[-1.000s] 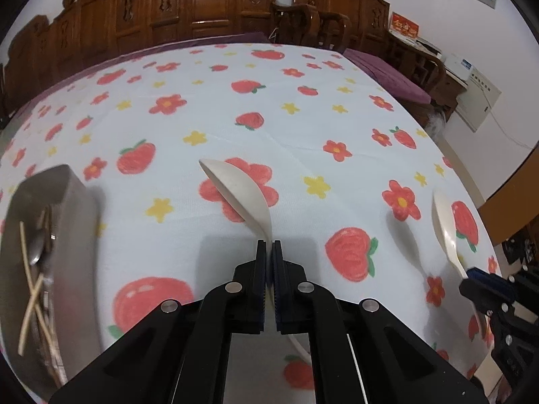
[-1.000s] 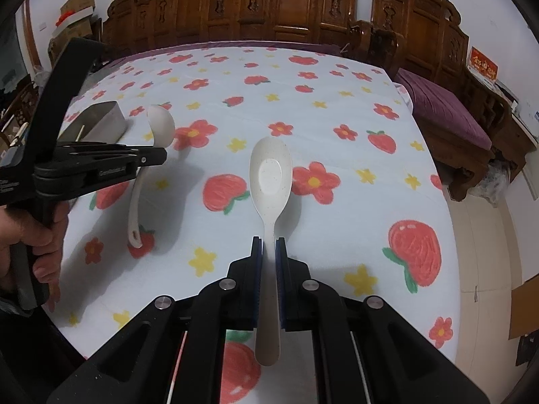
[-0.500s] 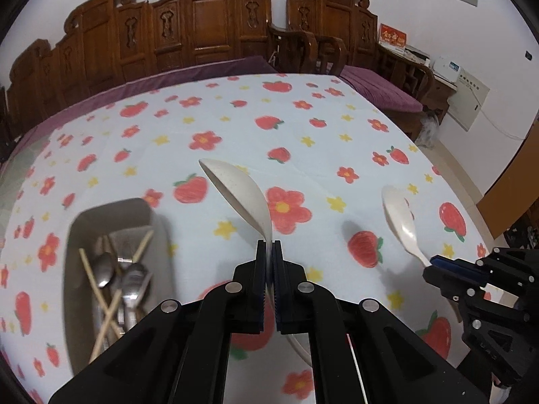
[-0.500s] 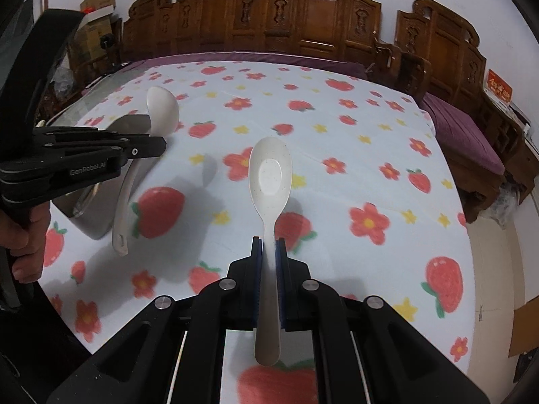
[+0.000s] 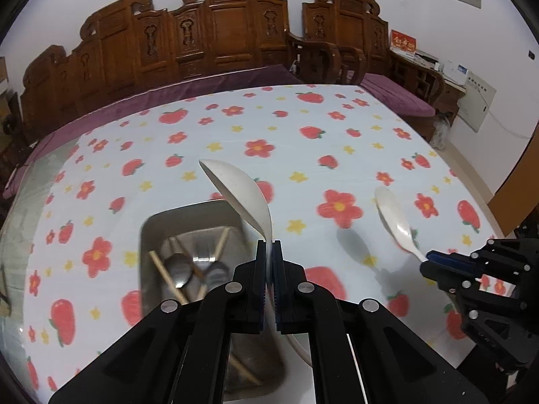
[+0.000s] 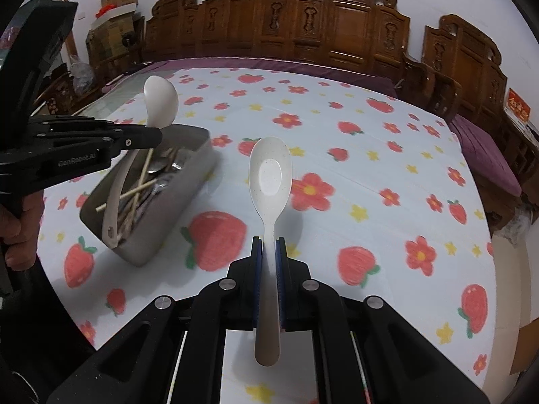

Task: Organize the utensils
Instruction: 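Carry the white ladle spoon to the tray with the left tool while the right tool carries its spoon, then lower both white spoons into the tray and open both tools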

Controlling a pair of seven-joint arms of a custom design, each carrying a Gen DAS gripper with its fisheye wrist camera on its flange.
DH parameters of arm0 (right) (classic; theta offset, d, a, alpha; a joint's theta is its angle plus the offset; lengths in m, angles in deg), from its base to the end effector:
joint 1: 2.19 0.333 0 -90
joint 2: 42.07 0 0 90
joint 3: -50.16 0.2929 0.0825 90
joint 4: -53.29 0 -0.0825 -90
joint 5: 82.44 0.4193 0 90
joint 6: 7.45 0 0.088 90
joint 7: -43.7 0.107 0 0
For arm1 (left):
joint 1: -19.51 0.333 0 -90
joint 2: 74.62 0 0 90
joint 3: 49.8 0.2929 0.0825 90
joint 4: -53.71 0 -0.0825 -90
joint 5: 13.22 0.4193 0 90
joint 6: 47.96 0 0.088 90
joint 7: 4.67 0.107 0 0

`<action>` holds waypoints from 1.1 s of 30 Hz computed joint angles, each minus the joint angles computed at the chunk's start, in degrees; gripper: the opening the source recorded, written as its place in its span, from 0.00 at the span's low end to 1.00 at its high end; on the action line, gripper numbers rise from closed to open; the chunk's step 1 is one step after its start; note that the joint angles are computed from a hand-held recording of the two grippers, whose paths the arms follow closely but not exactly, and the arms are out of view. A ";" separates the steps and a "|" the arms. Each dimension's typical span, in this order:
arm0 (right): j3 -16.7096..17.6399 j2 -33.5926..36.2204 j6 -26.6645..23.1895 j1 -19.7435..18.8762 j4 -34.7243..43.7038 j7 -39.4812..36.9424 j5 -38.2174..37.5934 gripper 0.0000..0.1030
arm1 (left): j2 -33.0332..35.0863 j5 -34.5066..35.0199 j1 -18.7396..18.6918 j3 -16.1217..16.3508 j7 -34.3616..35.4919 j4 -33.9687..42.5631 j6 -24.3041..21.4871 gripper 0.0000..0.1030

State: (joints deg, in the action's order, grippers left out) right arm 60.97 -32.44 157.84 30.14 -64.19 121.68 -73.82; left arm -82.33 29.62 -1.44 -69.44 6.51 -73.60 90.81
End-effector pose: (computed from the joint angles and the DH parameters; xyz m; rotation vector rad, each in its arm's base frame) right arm 0.4821 0.4350 0.3921 -2.3148 0.9164 -0.2943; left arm 0.4311 -0.3688 0.4234 -1.9505 1.6521 -0.5914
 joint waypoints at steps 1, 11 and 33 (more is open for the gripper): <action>0.21 0.24 -0.01 0.07 0.29 -0.11 0.26 0.09 | -0.76 -0.48 0.11 0.32 0.55 -0.95 0.04 0.03; 1.64 3.60 -1.37 2.53 5.24 0.06 1.68 0.09 | -3.93 -5.67 2.88 2.18 3.87 -8.66 3.24 0.03; 1.88 16.31 -5.92 8.34 21.15 2.91 0.61 0.09 | -20.53 -6.97 6.21 0.66 0.23 -22.44 5.21 0.28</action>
State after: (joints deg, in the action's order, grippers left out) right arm 62.84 -16.14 151.92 38.47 -43.04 124.59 -73.22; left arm -102.86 22.65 4.77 -68.78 6.75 -96.04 96.02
